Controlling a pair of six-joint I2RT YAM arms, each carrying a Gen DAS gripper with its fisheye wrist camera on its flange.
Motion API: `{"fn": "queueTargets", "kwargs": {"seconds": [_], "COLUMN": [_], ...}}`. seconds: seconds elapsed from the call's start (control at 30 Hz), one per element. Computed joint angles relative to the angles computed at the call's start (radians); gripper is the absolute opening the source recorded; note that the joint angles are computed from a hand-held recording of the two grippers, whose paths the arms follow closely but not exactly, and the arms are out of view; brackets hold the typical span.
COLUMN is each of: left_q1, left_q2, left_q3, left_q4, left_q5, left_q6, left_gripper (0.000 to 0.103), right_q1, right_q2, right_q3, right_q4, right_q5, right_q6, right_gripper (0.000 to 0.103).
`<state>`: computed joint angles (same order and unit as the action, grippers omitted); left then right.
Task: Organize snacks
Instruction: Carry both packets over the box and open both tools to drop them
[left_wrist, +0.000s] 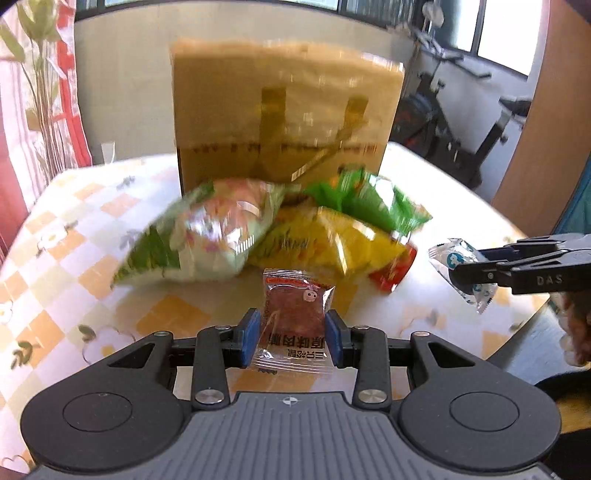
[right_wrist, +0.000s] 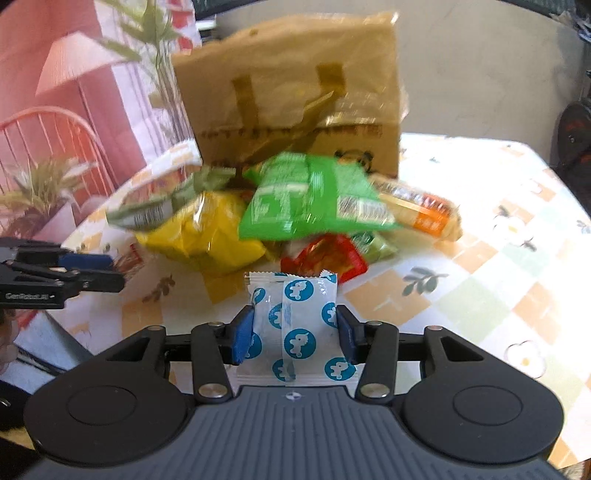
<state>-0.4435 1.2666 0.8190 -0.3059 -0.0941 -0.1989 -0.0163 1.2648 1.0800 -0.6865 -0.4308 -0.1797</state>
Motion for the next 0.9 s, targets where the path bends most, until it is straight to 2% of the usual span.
{"fn": "queueTargets", "kwargs": {"seconds": [0.23,0.47,0.57,0.73,0.9], "left_q1": [0.057,0.100,0.107,0.117,0.124], "left_q2": [-0.023,0.145,0.273,0.527,0.781], "left_q3": [0.127,0.376,0.544,0.914,1.297], "left_q4": [-0.012,0.022,0.009,-0.091,-0.253], "left_q5": [0.027,0.032,0.012,-0.021,-0.052], "left_q6": [0.018,0.093,0.129,0.133,0.086], "left_gripper": [0.040,0.040,0.040,0.040,0.040], "right_q1": [-0.067,-0.033,0.012,0.072,0.111], "right_q2": [0.088,0.289,0.405,0.616,0.848], "right_q3": [0.206,0.484,0.632,0.908,1.242], "right_q4": [0.025,0.117,0.149,0.142,0.016], "right_q5": [-0.082,-0.068,-0.020,0.030,0.072], "right_q6": [0.022,0.038,0.032,0.076,0.116], "right_gripper": [0.048,0.048,0.048,0.048,0.048]}}
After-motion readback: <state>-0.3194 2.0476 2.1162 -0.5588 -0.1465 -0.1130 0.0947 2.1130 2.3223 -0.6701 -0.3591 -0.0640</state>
